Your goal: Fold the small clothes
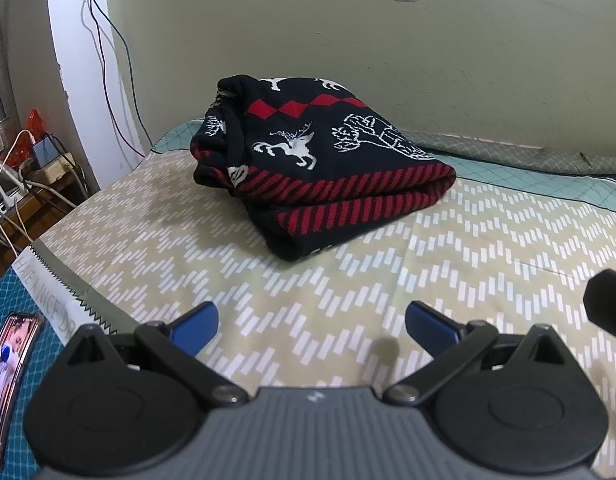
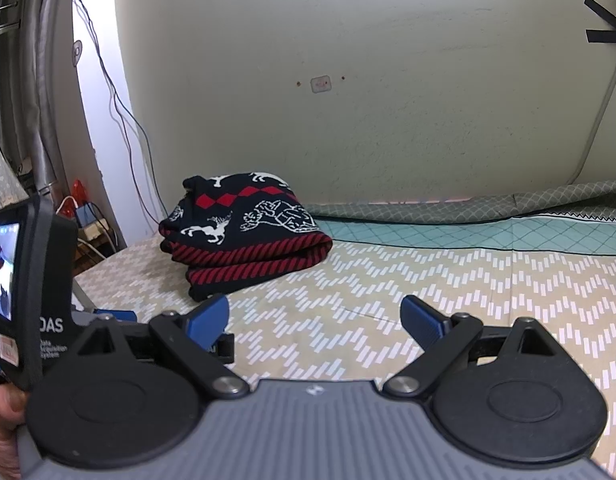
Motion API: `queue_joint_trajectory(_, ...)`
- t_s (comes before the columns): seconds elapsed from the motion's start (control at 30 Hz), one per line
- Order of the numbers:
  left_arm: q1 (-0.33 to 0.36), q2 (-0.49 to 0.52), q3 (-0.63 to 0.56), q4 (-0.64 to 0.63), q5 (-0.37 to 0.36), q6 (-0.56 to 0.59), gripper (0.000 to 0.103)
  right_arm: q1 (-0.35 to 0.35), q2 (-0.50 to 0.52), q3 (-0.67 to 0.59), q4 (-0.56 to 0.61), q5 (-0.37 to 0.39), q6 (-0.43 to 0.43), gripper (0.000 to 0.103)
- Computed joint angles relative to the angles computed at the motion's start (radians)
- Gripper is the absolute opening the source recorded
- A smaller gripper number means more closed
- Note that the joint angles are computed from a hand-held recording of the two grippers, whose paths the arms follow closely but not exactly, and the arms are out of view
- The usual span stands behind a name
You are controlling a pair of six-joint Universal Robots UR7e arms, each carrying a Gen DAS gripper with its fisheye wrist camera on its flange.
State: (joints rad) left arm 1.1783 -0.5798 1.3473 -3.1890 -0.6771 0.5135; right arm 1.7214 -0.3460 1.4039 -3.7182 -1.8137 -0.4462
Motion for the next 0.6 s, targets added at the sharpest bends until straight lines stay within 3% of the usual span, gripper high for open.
queue_joint_trajectory(0.6, 0.003, -0.008, 0.007, 0.015, -0.021, 0.002, 0.103, 0.0, 0.002, -0.006, 0.009, -0.005, 0.003, 0.088)
